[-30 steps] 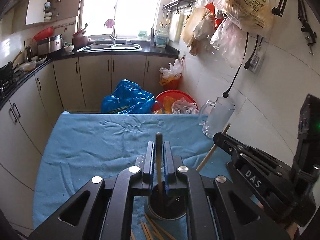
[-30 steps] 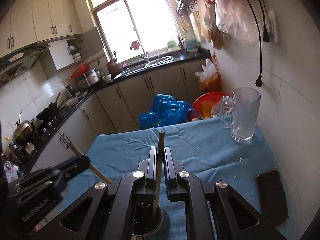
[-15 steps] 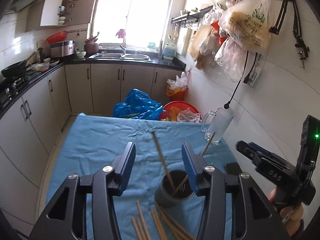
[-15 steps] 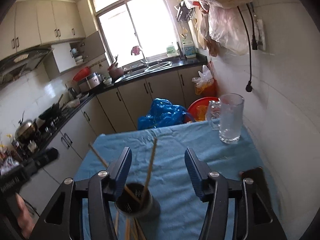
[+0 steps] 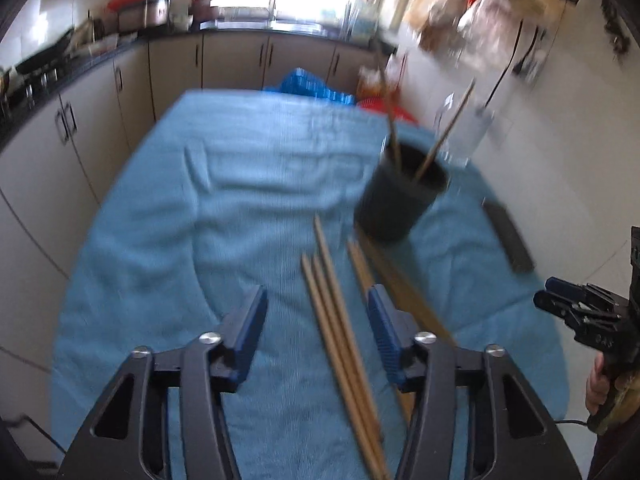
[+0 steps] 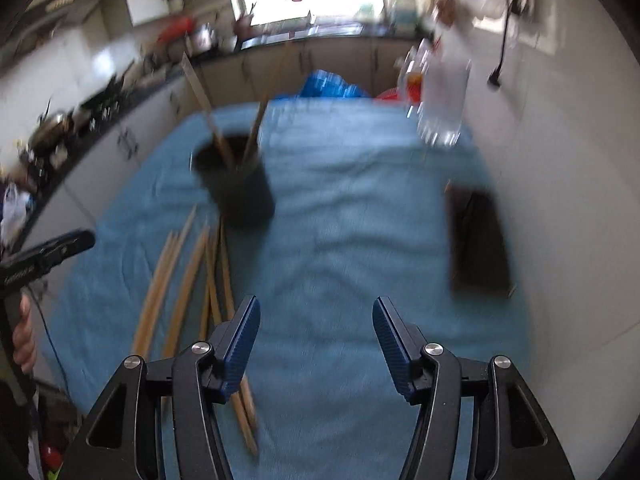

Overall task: Organize utensils
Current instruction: 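Grasp another chopstick with the left tool while the right tool grasps one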

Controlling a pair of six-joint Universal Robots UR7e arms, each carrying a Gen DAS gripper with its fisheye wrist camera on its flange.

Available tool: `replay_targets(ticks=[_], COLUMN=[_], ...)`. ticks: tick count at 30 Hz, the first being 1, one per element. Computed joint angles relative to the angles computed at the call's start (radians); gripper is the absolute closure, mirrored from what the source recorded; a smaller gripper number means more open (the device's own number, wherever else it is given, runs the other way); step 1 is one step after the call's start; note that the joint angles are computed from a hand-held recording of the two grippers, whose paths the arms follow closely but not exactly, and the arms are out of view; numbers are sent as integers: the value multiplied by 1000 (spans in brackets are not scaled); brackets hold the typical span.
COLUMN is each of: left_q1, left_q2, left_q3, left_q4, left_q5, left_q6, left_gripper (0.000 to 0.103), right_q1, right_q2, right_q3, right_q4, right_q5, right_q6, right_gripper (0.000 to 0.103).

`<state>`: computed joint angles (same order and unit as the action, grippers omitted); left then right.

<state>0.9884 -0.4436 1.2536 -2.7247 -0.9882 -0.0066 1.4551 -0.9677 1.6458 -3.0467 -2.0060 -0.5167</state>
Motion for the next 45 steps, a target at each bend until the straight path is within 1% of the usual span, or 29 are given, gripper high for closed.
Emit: replay_targets(ticks=[1,3,5,6,8,10,13,14,15,18,21,24,26,28,31,33,35,36,37,39,41,45], left_q1=[5,13,16,17,22,30,35,35,36,37,34,33,31,33,40,44,45,46,47,50,54,59], left_q2=[6,25,46,61,74,94,110,113,116,132,147,146,129,105,63,43,36,36,38,47,60,96], left_q3=[0,-8,-21,-35,-53,-84,-99,-107,-115,-140,-158,-157,-139,-114,-66,-44,-41,-45,-56,-87,-121,-205], left_q4=[13,42,56,67,88,129,116,121,129,137,133,137,161,183,202,212,227,240,260,304,340,411], left_q5=[1,-4,6,18,16,11,16,15,13,28,49,56,68,70,64,56,49,46,45,34,26,21], left_q6=[-5,-15,-10,-11,-21,-37,-25,-25,-24,-6,13,27,49,63,85,94,95,91,79,48,28,-2], left_gripper=[67,75,76,77,77,83,85,87,88,91,92,93,93,93,93,93,92,92,92,92,92,92], right_q1=[-9,-24,-31,-30,-29,-22,-14,-13,-19,-8,4,-3,-9,-19,-33,-52,-59,-63,-64,-56,-49,-40], right_q2=[0,8,28,36,60,85,128,139,146,175,202,196,181,150,102,53,21,12,8,20,34,93], right_q3=[10,21,23,23,10,-9,-46,-58,-70,-98,-129,-134,-114,-72,-2,50,71,73,73,53,29,-78], right_q4=[11,44,54,50,59,55,46,52,64,47,35,48,34,15,-24,-31,10,35,46,55,60,137], right_q5=[13,44,63,62,63,48,18,16,35,12,-26,-15,-24,-40,-86,-80,-87,-82,-80,-103,-115,-124], right_q6=[5,23,22,16,2,-9,-27,-21,-15,-21,-20,31,51,70,92,100,108,111,108,92,79,98], right_gripper=[52,62,64,65,68,70,74,75,76,79,90,90,89,89,94,94,94,92,89,87,87,87])
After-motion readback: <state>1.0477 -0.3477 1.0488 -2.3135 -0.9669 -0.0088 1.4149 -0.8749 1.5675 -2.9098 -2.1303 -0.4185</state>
